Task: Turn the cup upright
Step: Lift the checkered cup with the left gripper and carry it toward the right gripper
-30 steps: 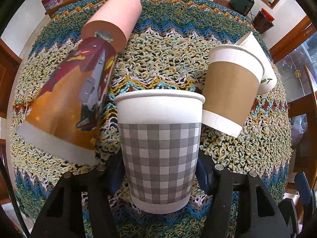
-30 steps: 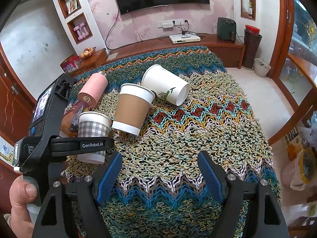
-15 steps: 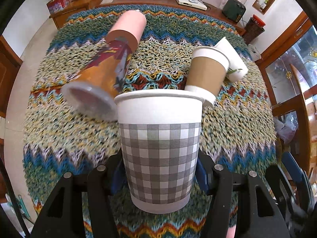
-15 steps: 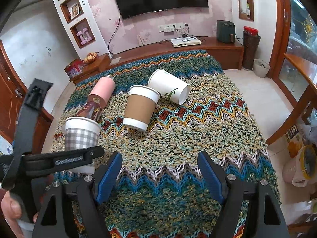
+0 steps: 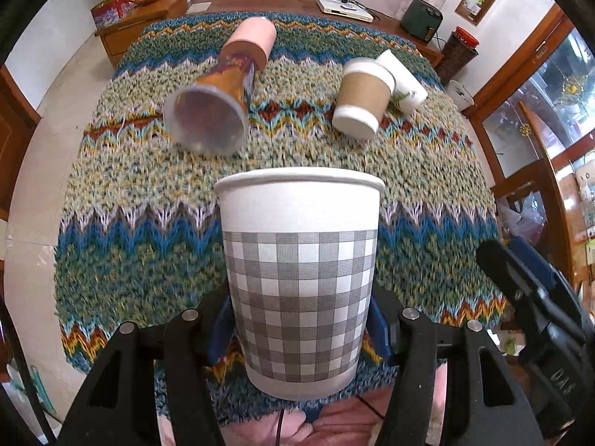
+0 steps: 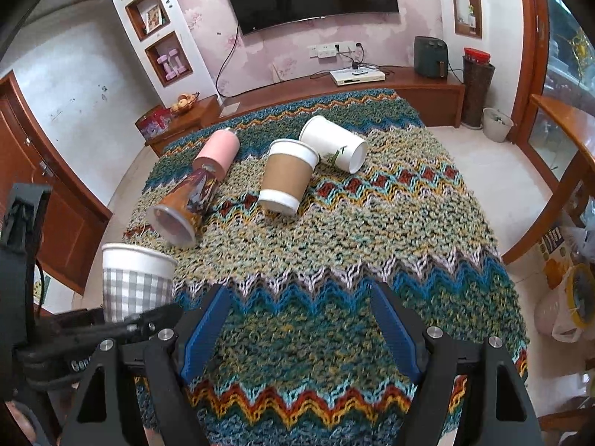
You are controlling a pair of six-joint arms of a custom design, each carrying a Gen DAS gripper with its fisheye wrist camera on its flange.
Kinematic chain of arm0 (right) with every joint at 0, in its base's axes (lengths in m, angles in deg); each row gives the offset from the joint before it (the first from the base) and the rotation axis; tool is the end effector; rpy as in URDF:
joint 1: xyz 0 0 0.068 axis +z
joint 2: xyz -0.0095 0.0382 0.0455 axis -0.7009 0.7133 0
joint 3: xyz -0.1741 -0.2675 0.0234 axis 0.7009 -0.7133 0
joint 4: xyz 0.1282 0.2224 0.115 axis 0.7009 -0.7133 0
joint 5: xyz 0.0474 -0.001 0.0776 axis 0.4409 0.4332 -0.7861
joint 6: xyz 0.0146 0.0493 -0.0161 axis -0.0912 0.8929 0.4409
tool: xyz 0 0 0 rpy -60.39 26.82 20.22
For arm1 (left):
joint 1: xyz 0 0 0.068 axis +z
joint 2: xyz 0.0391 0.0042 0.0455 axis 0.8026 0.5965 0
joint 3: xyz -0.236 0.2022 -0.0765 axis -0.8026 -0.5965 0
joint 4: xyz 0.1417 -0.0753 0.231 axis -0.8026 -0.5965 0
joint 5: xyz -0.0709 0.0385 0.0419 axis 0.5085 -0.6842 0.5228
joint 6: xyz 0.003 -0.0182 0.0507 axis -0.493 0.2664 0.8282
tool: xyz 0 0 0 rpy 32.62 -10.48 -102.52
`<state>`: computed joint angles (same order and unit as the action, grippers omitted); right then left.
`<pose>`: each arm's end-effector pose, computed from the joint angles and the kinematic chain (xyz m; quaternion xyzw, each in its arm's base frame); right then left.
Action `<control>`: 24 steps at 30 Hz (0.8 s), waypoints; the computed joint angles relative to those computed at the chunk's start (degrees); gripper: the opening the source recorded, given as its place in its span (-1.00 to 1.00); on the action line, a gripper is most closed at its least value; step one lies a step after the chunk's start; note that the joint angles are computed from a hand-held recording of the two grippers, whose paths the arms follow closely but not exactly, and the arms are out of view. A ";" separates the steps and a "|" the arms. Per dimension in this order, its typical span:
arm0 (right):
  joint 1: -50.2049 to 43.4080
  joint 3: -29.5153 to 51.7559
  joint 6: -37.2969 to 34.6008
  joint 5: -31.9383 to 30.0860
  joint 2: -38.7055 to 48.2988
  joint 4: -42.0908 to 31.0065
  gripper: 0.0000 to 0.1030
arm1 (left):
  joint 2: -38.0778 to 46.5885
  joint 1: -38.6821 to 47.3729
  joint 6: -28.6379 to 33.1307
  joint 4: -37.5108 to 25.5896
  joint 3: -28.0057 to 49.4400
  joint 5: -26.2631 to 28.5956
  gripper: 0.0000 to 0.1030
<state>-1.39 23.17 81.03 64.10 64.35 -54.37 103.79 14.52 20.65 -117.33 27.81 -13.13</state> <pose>0.1732 0.1457 0.2378 0.1052 0.9411 0.0888 0.3090 0.2422 -0.1957 0.2372 0.0831 0.9839 -0.0927 0.1283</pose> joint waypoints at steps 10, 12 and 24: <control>4.13 -2.99 6.64 -0.84 -1.37 -0.20 0.53 | -0.25 -1.47 -2.06 7.86 -7.60 4.00 0.23; 4.47 -3.31 7.16 -0.97 -1.25 -0.02 0.53 | 0.02 -1.70 -2.20 9.60 -8.38 4.62 0.23; 2.84 -4.69 7.13 -3.54 0.54 2.32 0.53 | 5.82 -0.24 -2.88 15.60 -9.98 8.32 0.24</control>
<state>1.46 18.47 88.16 60.56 64.89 -52.05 109.62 14.28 17.77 -101.73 17.84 -4.80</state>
